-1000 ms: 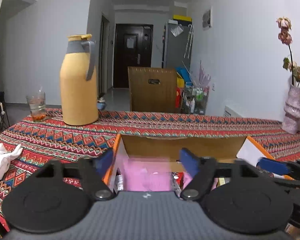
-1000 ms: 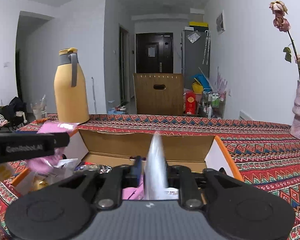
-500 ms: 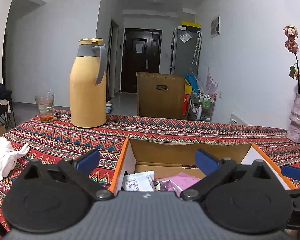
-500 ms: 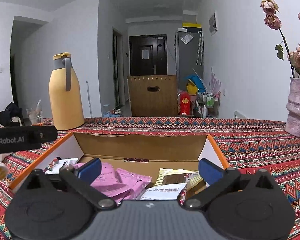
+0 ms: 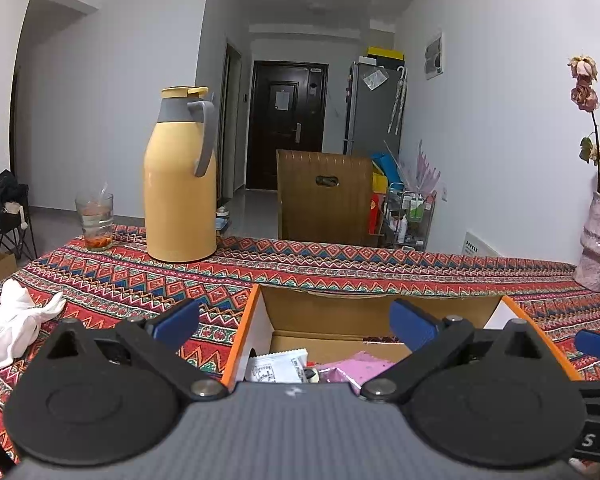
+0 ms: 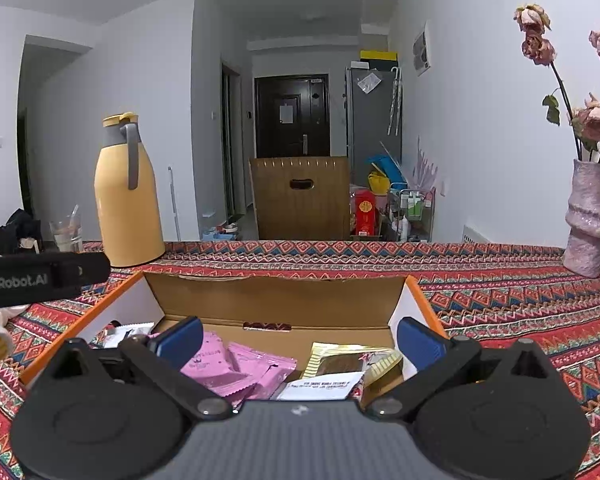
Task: Organize snacks
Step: 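Lift both grippers away from the box, then move both grippers to the snack pile beside the box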
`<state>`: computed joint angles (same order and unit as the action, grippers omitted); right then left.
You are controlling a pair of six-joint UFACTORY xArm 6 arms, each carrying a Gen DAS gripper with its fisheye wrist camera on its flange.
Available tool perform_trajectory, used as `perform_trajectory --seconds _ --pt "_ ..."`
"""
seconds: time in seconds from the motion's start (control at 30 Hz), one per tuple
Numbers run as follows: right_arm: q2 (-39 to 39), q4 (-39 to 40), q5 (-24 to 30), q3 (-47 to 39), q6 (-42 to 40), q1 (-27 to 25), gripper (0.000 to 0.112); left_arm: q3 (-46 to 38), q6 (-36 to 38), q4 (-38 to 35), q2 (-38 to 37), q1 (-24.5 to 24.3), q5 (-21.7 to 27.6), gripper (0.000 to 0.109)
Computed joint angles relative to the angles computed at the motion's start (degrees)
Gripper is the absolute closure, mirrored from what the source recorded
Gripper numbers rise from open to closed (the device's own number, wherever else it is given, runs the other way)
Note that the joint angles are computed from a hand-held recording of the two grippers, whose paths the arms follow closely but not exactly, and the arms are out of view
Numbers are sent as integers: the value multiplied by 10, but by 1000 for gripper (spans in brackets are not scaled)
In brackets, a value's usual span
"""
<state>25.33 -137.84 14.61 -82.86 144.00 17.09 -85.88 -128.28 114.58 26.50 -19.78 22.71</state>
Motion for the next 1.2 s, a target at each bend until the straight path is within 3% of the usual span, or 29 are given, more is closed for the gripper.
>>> perform_trajectory --seconds 0.3,0.6,0.9,1.2 --pt "-74 -39 36 87 23 8 9 58 -41 43 -60 -6 4 6" --pt "-158 -113 53 199 100 18 9 162 -61 85 -136 -11 9 6" --pt "-208 -86 62 286 81 31 9 271 -105 128 -201 3 13 6" --pt "-226 -55 54 346 66 39 9 314 -116 133 -199 9 -12 6"
